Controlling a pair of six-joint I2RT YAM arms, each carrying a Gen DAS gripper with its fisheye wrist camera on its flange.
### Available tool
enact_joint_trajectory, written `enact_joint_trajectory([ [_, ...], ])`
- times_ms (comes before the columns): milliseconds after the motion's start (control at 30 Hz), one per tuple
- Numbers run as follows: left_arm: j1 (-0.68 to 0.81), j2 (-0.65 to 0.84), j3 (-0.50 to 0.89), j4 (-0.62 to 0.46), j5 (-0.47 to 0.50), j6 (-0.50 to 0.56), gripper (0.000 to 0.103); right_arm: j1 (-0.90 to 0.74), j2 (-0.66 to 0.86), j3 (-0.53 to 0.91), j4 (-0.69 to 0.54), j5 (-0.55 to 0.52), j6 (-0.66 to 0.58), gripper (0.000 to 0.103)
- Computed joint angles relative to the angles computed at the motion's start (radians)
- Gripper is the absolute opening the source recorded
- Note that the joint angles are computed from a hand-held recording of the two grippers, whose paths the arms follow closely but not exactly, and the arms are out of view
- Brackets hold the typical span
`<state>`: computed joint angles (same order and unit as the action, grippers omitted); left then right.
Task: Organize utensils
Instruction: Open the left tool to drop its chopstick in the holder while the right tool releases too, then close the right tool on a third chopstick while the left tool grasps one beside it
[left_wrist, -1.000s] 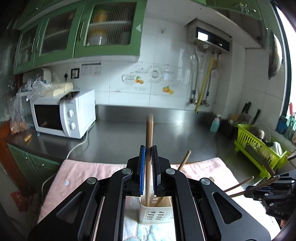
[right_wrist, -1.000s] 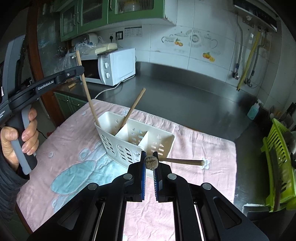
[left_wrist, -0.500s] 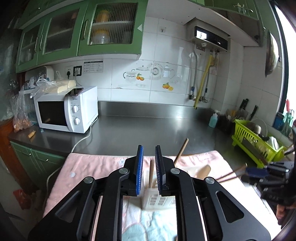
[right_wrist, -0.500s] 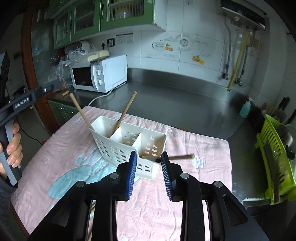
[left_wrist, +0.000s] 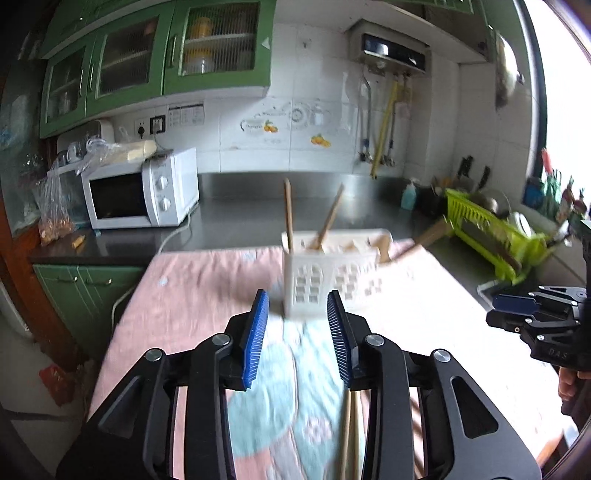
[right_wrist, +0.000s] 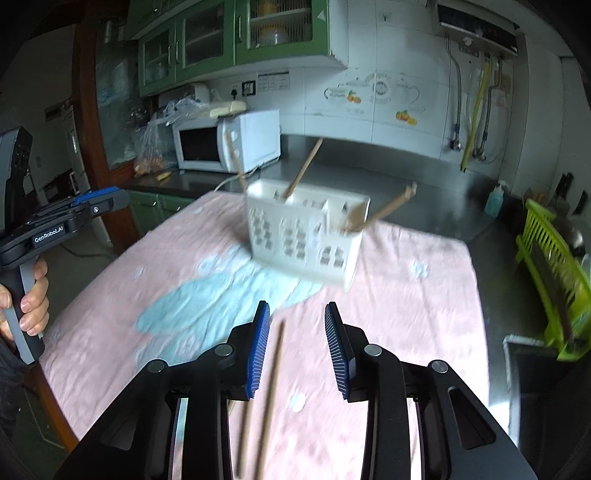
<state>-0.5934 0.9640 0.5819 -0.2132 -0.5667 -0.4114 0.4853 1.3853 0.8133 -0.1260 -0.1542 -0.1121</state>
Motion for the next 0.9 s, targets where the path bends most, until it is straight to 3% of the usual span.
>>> enact_joint_trajectory([
  [67,-0.061,-0.021,-0.044,-0.017,-0.039,-0.048,0.047,0.007,-0.027,-0.079,0.037,-0.002,0.022,0.031],
  [200,-0.186,-0.017,-0.131,-0.042,-0.107,-0.157,0.052,0.013,-0.017,-0.214,0.123,-0.009,0.060,0.031],
  [367,-0.244,0.036,-0.212,-0.008,-0.092,-0.255,0.053,0.028,0.061,-0.316,0.242,-0.026,0.113,0.031],
  [600,-0.263,0.122,-0.284,0.060,-0.063,-0.328,0.053,0.066,0.185,-0.347,0.354,0.020,0.123,0.024],
  [900,-0.250,0.258,-0.320,0.212,0.019,-0.312,0.053,0.085,0.295,-0.296,0.374,0.019,0.142,0.017],
])
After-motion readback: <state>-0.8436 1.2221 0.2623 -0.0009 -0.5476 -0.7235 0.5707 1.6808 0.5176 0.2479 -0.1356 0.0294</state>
